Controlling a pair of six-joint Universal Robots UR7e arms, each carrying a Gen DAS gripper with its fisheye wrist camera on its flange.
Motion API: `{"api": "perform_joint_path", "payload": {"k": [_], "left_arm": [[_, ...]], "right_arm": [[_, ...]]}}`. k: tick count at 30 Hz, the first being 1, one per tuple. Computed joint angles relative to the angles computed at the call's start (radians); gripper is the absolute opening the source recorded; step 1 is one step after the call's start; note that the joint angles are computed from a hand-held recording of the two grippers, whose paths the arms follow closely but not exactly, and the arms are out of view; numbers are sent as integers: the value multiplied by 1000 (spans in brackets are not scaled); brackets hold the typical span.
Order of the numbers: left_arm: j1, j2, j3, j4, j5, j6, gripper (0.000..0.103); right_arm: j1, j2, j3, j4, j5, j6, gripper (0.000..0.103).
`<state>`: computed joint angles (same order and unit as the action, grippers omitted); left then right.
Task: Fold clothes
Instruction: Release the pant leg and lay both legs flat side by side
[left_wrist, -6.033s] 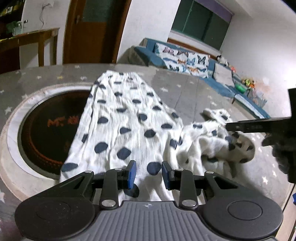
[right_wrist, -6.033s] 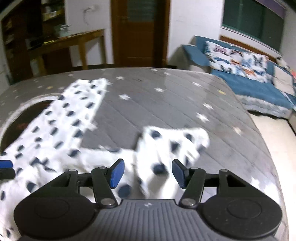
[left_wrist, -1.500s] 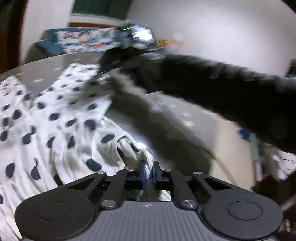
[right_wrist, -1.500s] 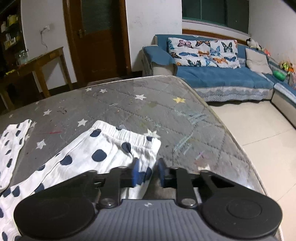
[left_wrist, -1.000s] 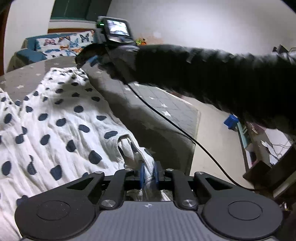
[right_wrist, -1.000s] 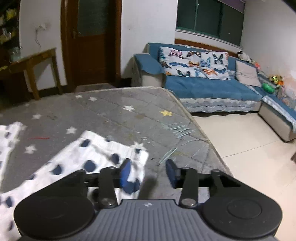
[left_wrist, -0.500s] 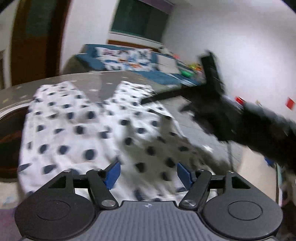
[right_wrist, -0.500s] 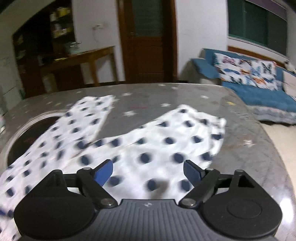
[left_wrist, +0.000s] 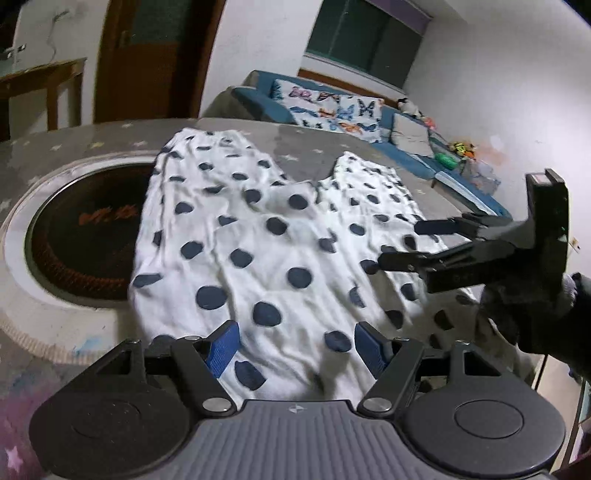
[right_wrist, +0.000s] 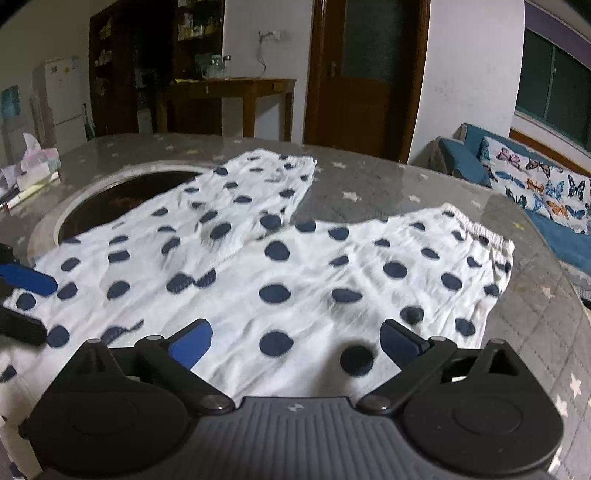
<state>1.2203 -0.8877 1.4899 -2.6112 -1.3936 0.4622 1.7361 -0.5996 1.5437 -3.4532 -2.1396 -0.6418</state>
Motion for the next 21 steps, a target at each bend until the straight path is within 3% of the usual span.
{"api": "perform_joint_path", "payload": {"k": [7, 21], "left_arm": [[8, -12, 14, -22, 6, -5, 72], [-5, -31, 35, -57, 73, -29, 70]], "right_arm": [[-14, -17, 39, -6, 9, 53, 103], [-21, -20, 66, -49, 30, 47, 103]]}}
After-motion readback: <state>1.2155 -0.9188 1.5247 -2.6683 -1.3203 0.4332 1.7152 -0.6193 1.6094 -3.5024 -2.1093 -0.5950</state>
